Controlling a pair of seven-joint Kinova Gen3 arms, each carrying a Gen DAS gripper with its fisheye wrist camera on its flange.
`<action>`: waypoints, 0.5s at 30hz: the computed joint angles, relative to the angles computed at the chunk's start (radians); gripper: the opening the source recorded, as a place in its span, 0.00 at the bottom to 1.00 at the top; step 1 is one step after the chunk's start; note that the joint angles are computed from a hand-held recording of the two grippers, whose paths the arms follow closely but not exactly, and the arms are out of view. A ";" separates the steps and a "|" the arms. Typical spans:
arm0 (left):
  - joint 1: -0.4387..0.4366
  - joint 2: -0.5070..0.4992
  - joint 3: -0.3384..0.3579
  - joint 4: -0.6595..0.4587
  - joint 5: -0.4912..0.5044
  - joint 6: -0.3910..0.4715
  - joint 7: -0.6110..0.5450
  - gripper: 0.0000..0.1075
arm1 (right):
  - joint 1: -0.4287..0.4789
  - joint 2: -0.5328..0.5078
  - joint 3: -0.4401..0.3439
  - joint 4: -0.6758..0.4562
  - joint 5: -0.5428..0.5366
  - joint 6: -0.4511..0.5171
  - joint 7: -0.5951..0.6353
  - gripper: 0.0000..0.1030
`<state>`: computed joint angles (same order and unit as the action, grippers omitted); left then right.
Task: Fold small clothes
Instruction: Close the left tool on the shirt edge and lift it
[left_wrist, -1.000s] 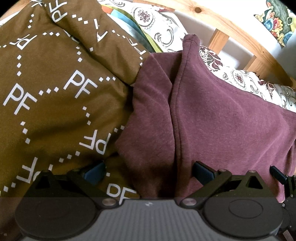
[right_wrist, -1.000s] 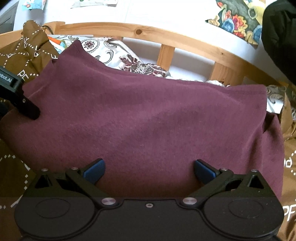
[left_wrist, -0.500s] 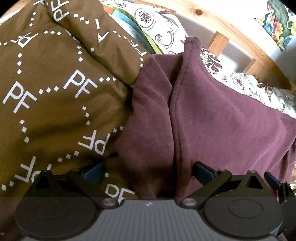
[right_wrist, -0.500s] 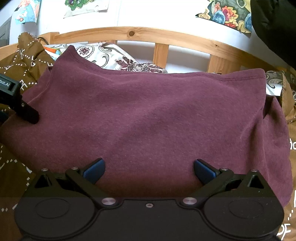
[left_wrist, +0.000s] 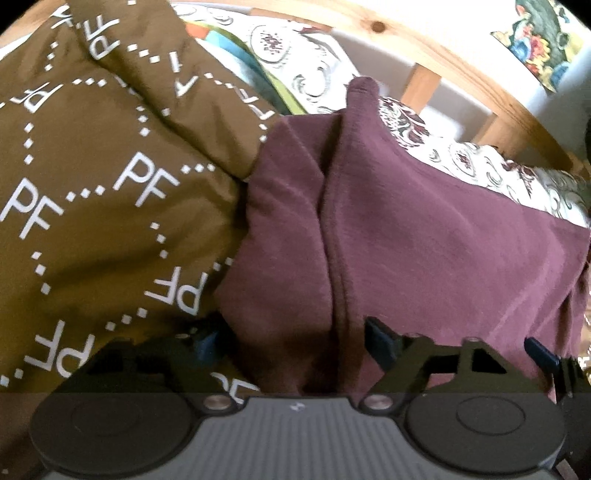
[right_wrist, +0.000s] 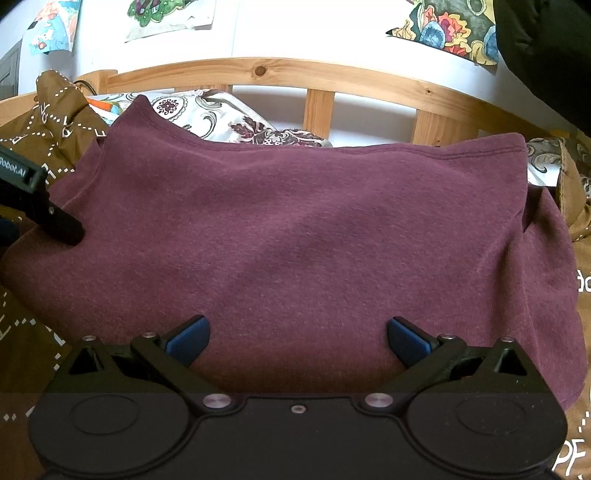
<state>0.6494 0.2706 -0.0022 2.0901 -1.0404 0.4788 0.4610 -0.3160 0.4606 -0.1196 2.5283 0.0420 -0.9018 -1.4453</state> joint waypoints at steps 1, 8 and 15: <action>0.004 0.003 0.001 -0.003 -0.004 0.003 0.002 0.68 | -0.008 -0.006 0.003 -0.001 -0.009 0.008 0.009 0.99; 0.031 0.012 0.003 -0.004 -0.078 0.024 0.051 0.37 | -0.089 -0.114 0.036 -0.023 -0.111 0.161 0.169 0.99; 0.063 0.031 0.025 -0.013 -0.180 0.081 0.134 0.19 | -0.007 -0.179 0.015 0.042 -0.077 0.115 0.117 0.99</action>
